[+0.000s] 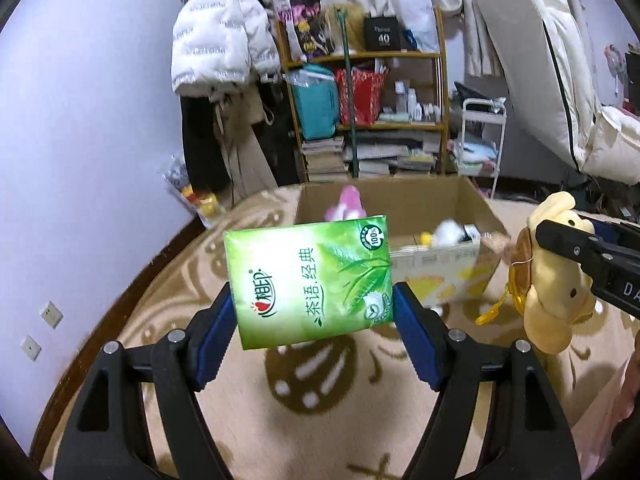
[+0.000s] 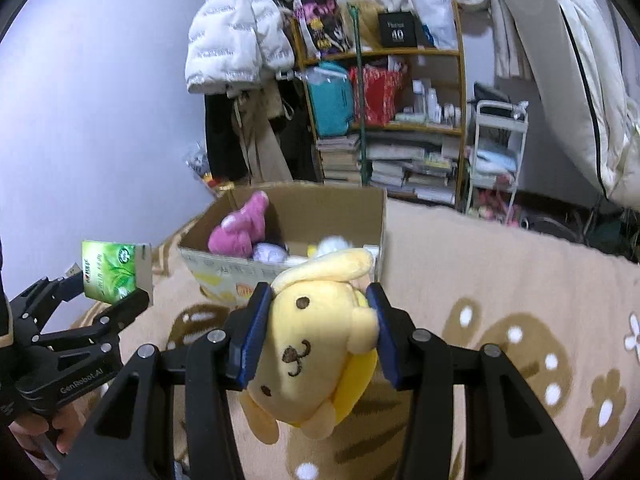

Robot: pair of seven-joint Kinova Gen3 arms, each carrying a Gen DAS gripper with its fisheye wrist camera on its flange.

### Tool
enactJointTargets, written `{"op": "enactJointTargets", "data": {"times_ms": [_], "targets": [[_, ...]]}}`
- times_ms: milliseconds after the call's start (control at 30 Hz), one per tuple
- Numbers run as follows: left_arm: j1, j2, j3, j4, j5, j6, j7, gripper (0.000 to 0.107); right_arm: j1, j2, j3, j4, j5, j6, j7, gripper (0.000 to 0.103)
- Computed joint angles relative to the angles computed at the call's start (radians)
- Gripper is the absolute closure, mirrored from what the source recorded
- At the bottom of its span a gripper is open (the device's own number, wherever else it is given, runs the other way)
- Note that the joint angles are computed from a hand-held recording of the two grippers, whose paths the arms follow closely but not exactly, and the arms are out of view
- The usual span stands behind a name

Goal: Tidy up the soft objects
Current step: 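Lift the green tissue pack and yellow dog plush and carry them over the box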

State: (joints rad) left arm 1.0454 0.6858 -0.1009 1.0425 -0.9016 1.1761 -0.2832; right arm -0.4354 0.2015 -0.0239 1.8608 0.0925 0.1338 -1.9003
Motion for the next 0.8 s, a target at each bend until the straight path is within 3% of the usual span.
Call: {"op": "enactJointTargets", "data": {"times_ms": [100, 500, 800], "targets": [[-0.008, -0.007, -0.008, -0.004, -0.012, -0.01, 0.001, 0.033, -0.039, 0.008, 0.041, -0.028, 0.031, 0.001, -0.019, 0.052], [-0.088, 0.006, -0.024, -0.072, -0.009, -0.068, -0.083, 0.032, -0.038, 0.076, 0.047, -0.193, 0.059, 0.012, 0.004, 0.052], [-0.144, 0.089, -0.053, -0.186, 0.052, -0.112, -0.176, 0.032, -0.024, 0.144, 0.053, -0.289, 0.037, -0.008, 0.042, 0.051]]}}
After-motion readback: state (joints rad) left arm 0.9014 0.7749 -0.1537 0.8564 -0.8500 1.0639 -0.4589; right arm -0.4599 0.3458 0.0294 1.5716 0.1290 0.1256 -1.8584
